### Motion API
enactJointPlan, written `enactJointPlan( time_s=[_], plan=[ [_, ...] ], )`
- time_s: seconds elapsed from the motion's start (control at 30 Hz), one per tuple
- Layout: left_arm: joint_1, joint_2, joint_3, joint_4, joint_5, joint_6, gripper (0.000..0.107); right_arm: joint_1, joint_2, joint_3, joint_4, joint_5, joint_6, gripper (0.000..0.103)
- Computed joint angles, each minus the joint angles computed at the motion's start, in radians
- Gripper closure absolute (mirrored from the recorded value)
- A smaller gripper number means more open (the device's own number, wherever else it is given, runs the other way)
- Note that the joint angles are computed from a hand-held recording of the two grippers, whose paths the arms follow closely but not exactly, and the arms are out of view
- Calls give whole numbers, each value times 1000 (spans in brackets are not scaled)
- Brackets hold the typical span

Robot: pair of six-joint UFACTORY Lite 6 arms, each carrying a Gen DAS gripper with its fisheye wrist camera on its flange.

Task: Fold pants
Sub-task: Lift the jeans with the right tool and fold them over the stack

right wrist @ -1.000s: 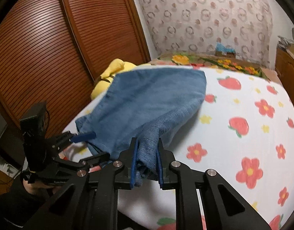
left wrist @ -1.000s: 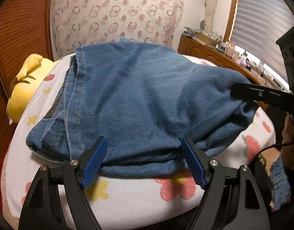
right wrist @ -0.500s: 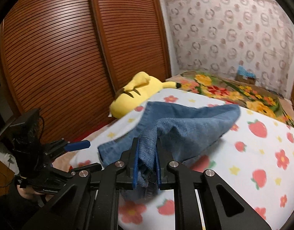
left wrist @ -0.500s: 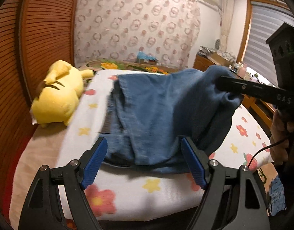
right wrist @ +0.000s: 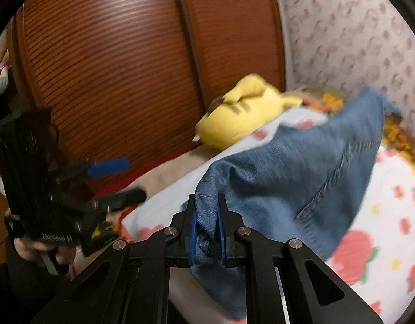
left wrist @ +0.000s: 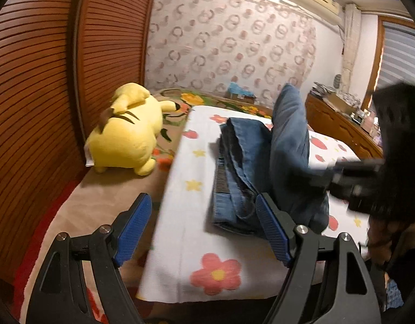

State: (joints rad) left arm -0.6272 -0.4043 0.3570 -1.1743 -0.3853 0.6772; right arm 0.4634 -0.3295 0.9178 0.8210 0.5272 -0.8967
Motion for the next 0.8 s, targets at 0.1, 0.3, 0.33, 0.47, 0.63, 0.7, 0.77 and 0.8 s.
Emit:
enactJointPlan(
  time_s=[0.1, 0.3, 0.33, 0.47, 0.63, 0.7, 0.77, 0.8],
  plan=[
    [7, -24, -9, -47, 2, 45, 27, -22, 76, 2, 73, 31, -70, 91],
    [15, -10, -3, -17, 7, 20, 27, -118, 135, 45, 115, 111, -119, 84],
    [7, -4, 2, -24, 5, 24, 27, -129, 138, 61, 93, 128, -99, 81],
    [-23, 35, 44, -39, -3, 38, 27, -173, 70, 73, 37, 178, -38, 65],
    [-63, 78, 111, -43, 3, 44, 27, -261, -90, 32, 34, 267, -47, 59],
    [-72, 94, 140, -45, 8, 55, 27, -317, -129, 30, 48, 309, -66, 58],
    [-83, 115, 180, -46, 15, 61, 27, -364, -175, 15, 62, 338, -77, 58],
    [-87, 129, 205, -42, 21, 64, 27, -390, -198, 2, 82, 344, -92, 58]
  ],
)
